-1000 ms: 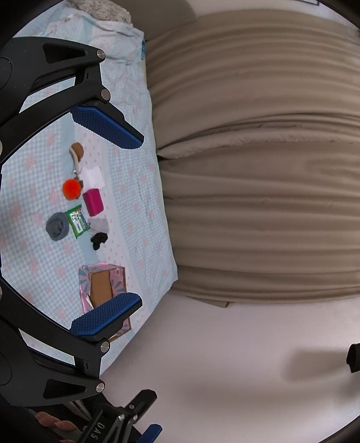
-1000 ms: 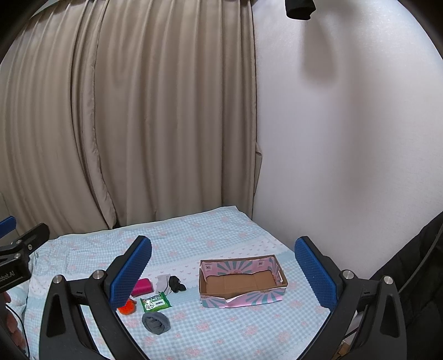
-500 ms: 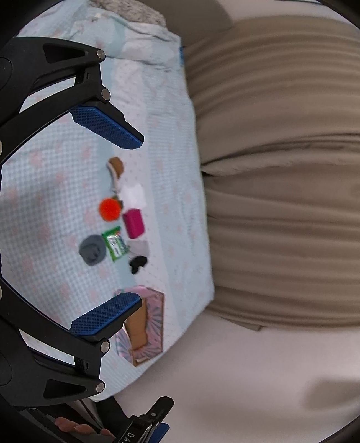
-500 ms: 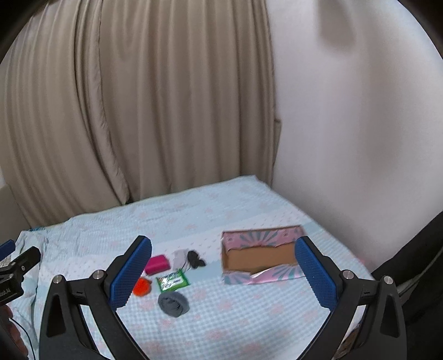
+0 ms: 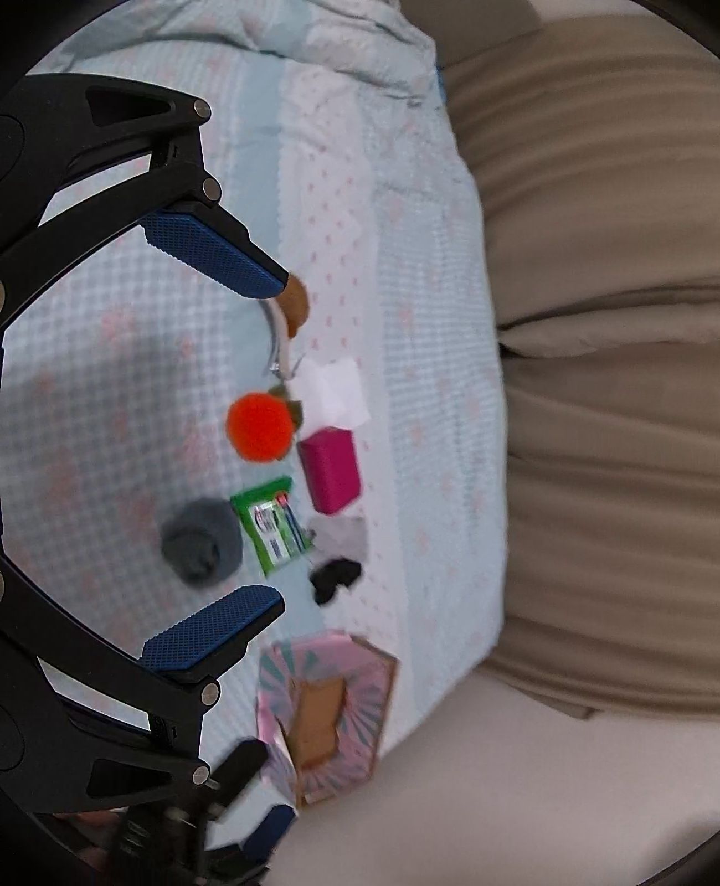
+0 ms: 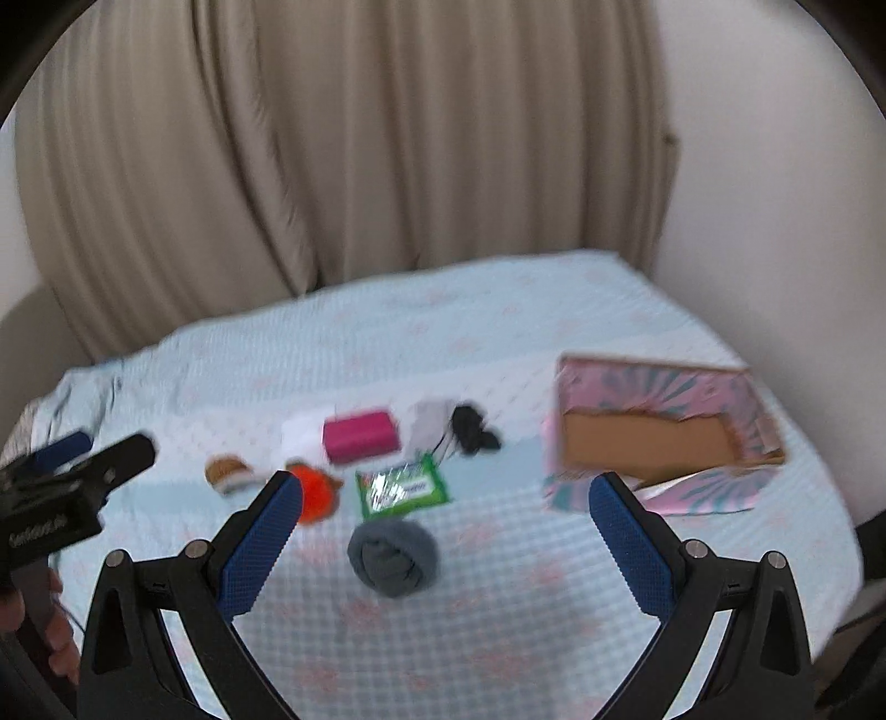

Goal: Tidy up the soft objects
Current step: 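Grasp the orange pompom with the left tool while the right tool grasps the grey sock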

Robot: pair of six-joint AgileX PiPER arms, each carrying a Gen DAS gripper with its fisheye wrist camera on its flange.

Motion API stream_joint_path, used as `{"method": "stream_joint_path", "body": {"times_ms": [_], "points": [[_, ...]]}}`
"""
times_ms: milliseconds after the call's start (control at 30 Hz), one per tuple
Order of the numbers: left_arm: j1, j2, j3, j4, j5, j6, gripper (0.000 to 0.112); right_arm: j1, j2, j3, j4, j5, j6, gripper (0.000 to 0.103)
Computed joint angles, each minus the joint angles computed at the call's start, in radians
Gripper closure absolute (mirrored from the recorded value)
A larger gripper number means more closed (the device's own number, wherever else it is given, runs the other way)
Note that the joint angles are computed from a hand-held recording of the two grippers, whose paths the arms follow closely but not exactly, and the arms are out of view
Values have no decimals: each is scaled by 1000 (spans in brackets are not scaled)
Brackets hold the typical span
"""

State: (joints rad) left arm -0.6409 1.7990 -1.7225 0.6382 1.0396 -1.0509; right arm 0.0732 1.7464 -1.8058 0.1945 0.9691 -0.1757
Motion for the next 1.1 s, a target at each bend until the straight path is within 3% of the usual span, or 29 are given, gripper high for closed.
{"method": "stream_joint_path", "body": {"times_ms": [67, 267, 433, 600, 733, 900, 1100], "points": [[38, 49, 47, 3, -90, -23, 10, 17, 20, 106, 30, -96, -38, 0], [117, 206, 90, 30, -257, -91, 10, 62, 124, 292, 126, -324, -158, 0], [165, 307, 84, 54, -348, -125, 11, 88, 209, 322, 146, -402, -202, 0], [197, 398, 28, 59, -385, -93, 12, 111, 287, 318, 179, -453, -258, 0], [201, 461, -33, 46, -380, -55, 24, 129, 325, 307, 188, -479, -274, 0], [212, 516, -95, -5, -384, -11, 38, 140, 377, 250, 141, -467, -209, 11], [236, 568, -164, -117, -370, 89, 72, 140, 409, 214, 113, -457, -182, 23]]}}
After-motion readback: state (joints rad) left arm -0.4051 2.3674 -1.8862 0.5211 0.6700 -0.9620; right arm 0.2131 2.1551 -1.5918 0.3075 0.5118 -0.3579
